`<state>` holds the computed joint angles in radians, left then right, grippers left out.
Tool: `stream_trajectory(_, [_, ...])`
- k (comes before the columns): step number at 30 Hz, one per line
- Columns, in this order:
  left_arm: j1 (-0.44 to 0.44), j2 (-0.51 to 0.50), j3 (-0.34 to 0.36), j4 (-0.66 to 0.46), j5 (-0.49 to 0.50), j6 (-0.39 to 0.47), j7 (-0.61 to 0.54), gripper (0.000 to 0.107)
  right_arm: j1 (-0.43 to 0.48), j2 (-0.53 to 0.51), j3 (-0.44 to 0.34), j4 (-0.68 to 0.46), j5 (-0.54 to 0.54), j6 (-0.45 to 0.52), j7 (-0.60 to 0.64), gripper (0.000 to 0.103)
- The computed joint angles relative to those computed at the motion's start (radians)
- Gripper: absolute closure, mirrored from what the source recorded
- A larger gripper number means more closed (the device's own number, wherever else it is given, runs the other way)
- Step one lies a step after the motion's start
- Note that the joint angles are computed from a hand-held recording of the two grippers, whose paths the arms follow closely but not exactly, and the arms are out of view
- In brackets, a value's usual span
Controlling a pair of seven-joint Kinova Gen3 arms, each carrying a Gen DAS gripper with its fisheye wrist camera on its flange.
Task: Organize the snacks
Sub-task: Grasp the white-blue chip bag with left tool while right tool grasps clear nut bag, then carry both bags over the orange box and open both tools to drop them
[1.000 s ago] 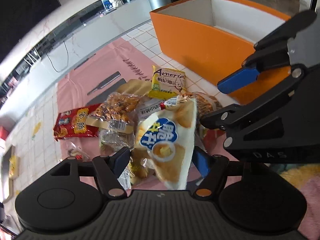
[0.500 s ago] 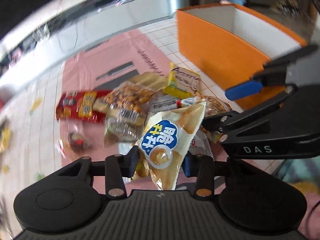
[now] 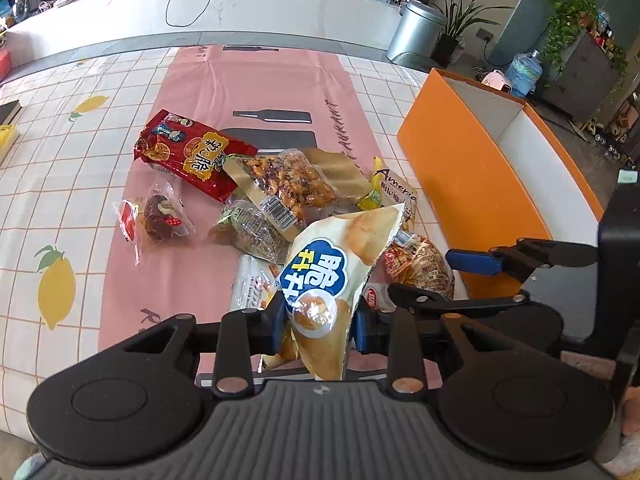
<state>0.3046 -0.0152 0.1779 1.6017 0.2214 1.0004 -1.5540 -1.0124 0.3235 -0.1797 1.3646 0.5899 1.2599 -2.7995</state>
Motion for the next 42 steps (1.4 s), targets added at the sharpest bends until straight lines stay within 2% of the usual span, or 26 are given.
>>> stream_trajectory(6, [0.002, -0.016, 0.001, 0.000, -0.004, 0.004, 0.029, 0.072, -0.006, 0.000, 0.000, -0.003, 0.000, 0.011, 0.005, 0.065])
stream_trajectory(9, [0.004, -0.034, 0.004, 0.003, -0.010, 0.002, 0.044, 0.072, -0.007, -0.017, -0.005, 0.011, -0.001, -0.002, -0.009, 0.069])
stream_trajectory(18, [0.013, -0.102, 0.017, -0.001, -0.034, 0.005, 0.111, 0.072, -0.040, -0.119, -0.049, 0.057, 0.087, -0.019, -0.125, 0.070])
stream_trajectory(27, [0.046, -0.136, 0.061, -0.074, -0.072, -0.013, 0.137, 0.072, -0.013, -0.276, -0.154, 0.131, 0.229, 0.011, -0.292, 0.070])
stream_trajectory(32, [0.096, -0.096, 0.113, -0.150, -0.115, -0.025, 0.118, 0.072, 0.045, -0.360, -0.216, 0.173, 0.249, 0.059, -0.317, 0.070])
stream_trajectory(37, [0.173, -0.004, 0.143, -0.245, -0.124, -0.031, 0.057, 0.072, 0.116, -0.431, -0.263, 0.210, 0.221, 0.144, -0.304, 0.070])
stream_trajectory(39, [0.211, 0.052, 0.153, -0.302, -0.140, -0.014, 0.031, 0.072, 0.154, -0.469, -0.259, 0.236, 0.180, 0.148, -0.287, 0.070])
stream_trajectory(42, [0.276, 0.152, 0.158, -0.414, -0.175, 0.049, -0.024, 0.072, 0.213, -0.542, -0.204, 0.291, 0.077, 0.092, -0.231, 0.070])
